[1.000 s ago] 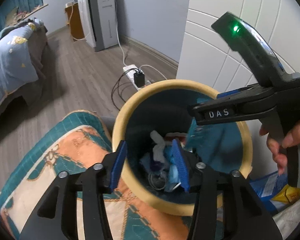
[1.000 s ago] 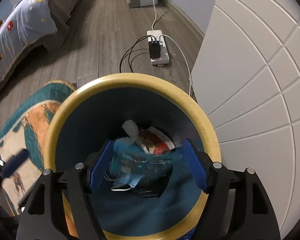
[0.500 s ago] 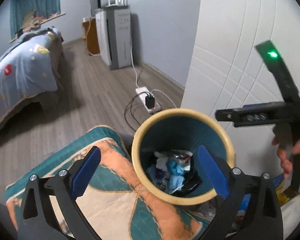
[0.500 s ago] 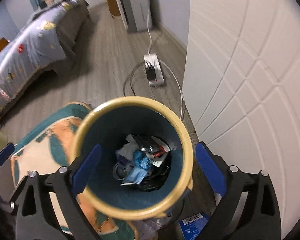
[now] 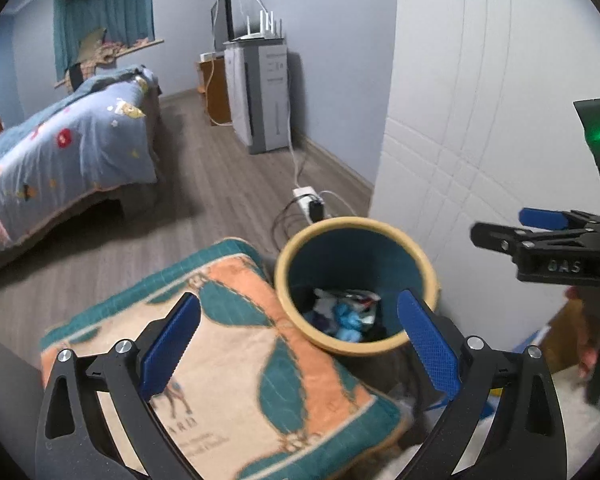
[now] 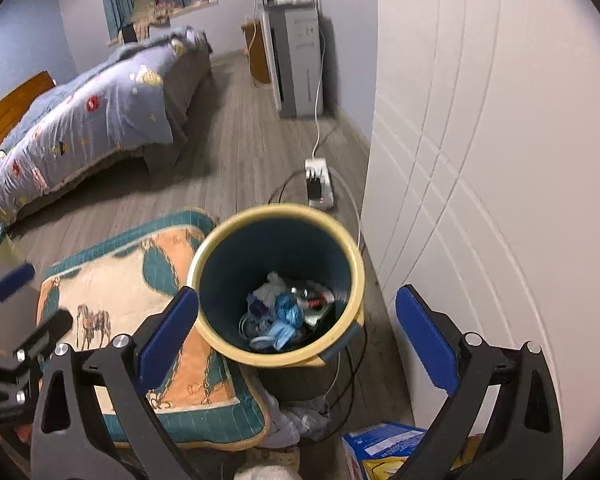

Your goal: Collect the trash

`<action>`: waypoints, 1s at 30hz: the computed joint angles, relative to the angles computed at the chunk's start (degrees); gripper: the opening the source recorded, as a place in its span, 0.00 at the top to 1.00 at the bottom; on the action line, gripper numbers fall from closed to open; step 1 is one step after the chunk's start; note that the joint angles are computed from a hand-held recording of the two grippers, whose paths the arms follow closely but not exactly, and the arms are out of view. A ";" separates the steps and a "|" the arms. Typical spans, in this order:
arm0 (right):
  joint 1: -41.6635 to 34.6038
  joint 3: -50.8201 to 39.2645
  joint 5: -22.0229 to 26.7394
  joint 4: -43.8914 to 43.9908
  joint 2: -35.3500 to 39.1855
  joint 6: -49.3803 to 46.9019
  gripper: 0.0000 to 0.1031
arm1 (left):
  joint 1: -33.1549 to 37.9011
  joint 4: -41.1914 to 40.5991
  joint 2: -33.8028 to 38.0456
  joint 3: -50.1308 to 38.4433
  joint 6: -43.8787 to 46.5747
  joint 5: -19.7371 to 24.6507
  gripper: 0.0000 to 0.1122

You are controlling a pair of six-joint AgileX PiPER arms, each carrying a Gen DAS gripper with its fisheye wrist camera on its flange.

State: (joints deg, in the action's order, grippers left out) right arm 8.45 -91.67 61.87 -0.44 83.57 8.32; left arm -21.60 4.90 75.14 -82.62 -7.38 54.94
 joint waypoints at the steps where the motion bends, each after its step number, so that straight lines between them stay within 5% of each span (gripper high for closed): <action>1: 0.82 0.66 -0.89 -1.40 -0.82 0.70 0.06 | -0.25 -0.40 -0.68 0.75 0.17 -0.79 0.13; 5: 4.25 1.01 0.43 -5.87 -0.80 2.73 0.06 | -4.12 8.06 -0.94 2.24 -5.55 -1.04 0.13; 30: 6.06 2.52 0.66 -8.43 -2.91 5.20 0.06 | -2.33 6.29 -1.71 3.14 -4.61 -1.06 0.13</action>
State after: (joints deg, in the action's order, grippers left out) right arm 14.51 -89.15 62.53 -8.88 80.66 13.52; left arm -23.93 11.19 73.43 -79.48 -11.99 53.88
